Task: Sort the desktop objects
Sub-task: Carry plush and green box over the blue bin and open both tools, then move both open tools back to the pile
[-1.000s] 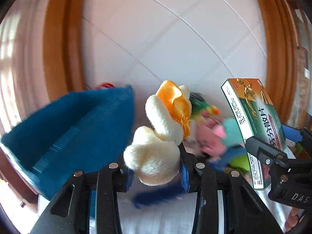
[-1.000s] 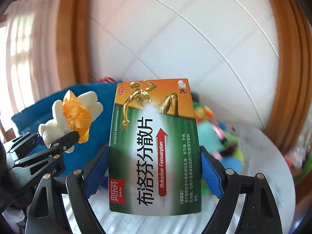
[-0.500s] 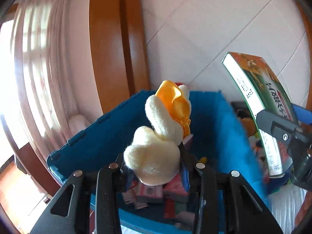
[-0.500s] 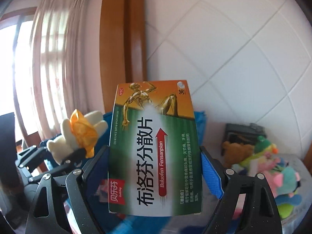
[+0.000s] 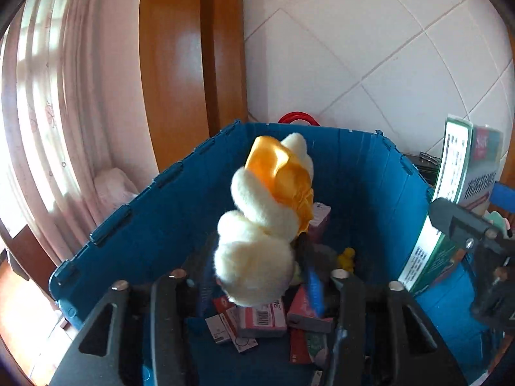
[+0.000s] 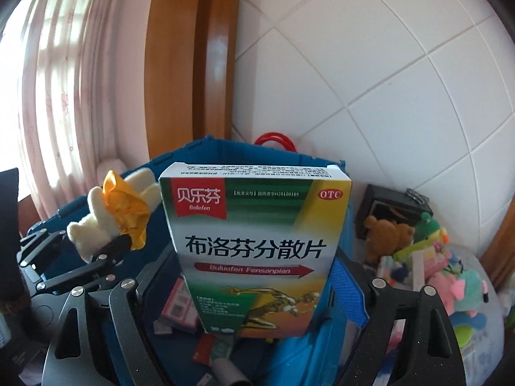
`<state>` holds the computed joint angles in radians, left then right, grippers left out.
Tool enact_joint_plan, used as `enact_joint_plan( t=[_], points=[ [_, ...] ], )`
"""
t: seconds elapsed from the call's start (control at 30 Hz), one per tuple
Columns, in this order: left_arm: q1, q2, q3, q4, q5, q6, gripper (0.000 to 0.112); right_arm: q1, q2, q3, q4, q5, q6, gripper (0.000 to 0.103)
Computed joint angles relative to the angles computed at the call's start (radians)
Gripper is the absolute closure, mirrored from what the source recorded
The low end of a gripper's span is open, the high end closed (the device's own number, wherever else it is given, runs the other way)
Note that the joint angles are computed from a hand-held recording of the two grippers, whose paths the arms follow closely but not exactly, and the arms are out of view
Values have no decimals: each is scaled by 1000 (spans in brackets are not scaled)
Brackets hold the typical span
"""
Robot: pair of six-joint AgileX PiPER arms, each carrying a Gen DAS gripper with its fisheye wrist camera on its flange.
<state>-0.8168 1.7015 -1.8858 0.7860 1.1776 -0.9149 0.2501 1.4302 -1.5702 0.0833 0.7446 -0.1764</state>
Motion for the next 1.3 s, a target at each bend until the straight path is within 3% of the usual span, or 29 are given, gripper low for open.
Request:
enact_joint_plan(
  t=[0.03,0.1,0.13,0.17,0.3,0.6,0.8,1.0,1.13,1.3],
  points=[
    [11,-1,17,-5,-18,-1,47,8,3,-13,-23,20,19,15],
    [6,2,20,16,-16,-12,39,38,-2,-17,-71,23,70,9],
    [2,-6,36,27,-21,-22,36,47,-3,-18,-103,20,96,0],
    [-1,-10,37,29,-17,-23,35,64,-16,-15,-137,23,125,0],
    [-7,-26,68,49,-10,-52,34,96,-37,10,-197,19,168,0],
    [-50,-98,162,120,-29,-133,34,84,-154,138,-176,-33,157,0],
    [-100,-121,191,189,-11,-206,34,-7,-261,230,-26,-67,38,0],
    [-164,-123,182,251,-32,-271,34,-285,-372,320,286,-60,-227,0],
    [-234,-70,104,283,-49,-263,34,-579,-386,337,515,28,-433,0],
    [-331,86,-133,273,-28,-166,33,-952,-327,330,730,153,-662,0]
  ],
)
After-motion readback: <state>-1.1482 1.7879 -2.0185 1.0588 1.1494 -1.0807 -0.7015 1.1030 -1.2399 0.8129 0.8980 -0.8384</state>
